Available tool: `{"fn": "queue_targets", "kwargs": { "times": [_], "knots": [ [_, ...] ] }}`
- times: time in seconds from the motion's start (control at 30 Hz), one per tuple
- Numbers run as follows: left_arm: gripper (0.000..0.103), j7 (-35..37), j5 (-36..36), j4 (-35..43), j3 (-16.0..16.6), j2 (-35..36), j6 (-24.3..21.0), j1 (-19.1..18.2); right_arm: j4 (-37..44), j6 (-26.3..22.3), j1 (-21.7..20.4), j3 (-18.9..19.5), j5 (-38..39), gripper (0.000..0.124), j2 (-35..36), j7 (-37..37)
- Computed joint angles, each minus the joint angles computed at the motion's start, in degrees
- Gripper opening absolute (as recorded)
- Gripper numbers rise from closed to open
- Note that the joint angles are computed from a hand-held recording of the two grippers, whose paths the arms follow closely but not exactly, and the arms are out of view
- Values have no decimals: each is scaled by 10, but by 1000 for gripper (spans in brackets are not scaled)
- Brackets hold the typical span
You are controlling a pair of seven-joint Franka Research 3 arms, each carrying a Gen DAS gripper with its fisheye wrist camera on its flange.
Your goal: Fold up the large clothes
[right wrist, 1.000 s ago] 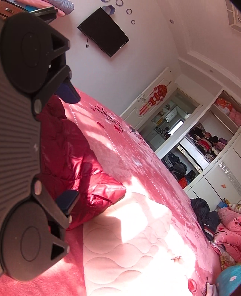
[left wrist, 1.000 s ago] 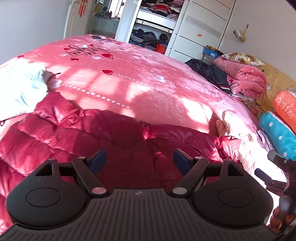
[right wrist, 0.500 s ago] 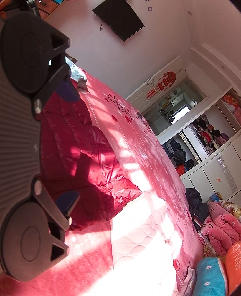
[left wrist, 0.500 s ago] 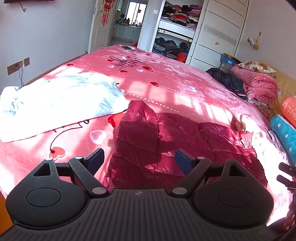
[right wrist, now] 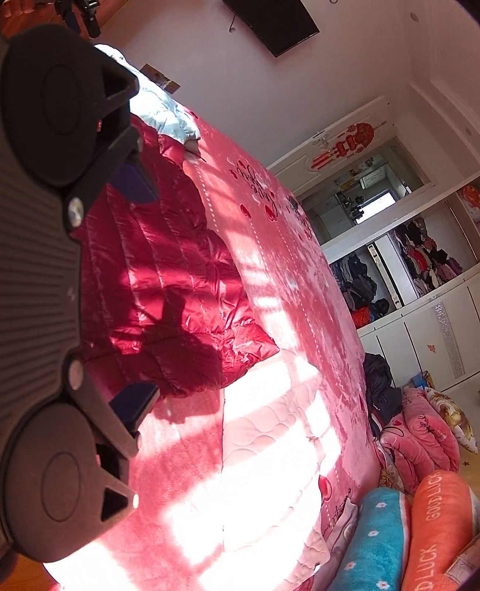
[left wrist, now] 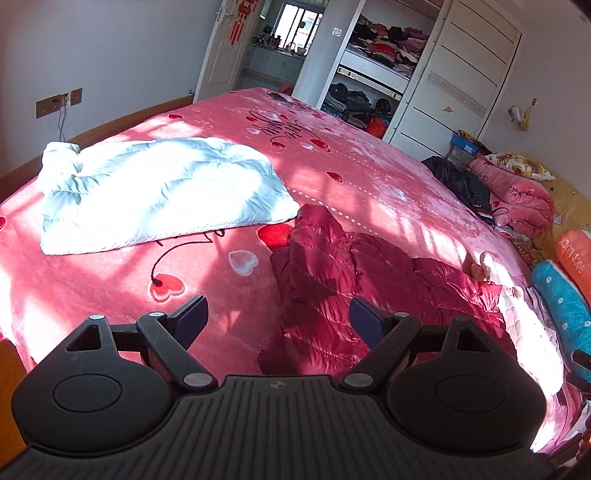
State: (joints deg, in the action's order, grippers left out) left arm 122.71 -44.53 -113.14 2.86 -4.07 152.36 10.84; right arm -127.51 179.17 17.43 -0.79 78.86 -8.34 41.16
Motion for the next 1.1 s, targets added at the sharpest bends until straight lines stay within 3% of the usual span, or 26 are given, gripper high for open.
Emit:
{"fn": "queue_targets", "kwargs": {
  "times": [0.2,0.4,0.7,1.1],
  "knots": [
    [103,-34,13,81,-14,70,-50,19,61,-64,-39,-17,60,102,54,-89],
    [103,-49,6,192,-57,158,-103,54,114,-185,-105,-12,75,102,132,-56],
    [103,-117,78,347,-118,304,-147,80,174,-221,-159,14,72,102,212,7],
    [103,-150,131,459,-169,411,-212,91,245,-259,-199,46,9,102,292,68]
  ]
}}
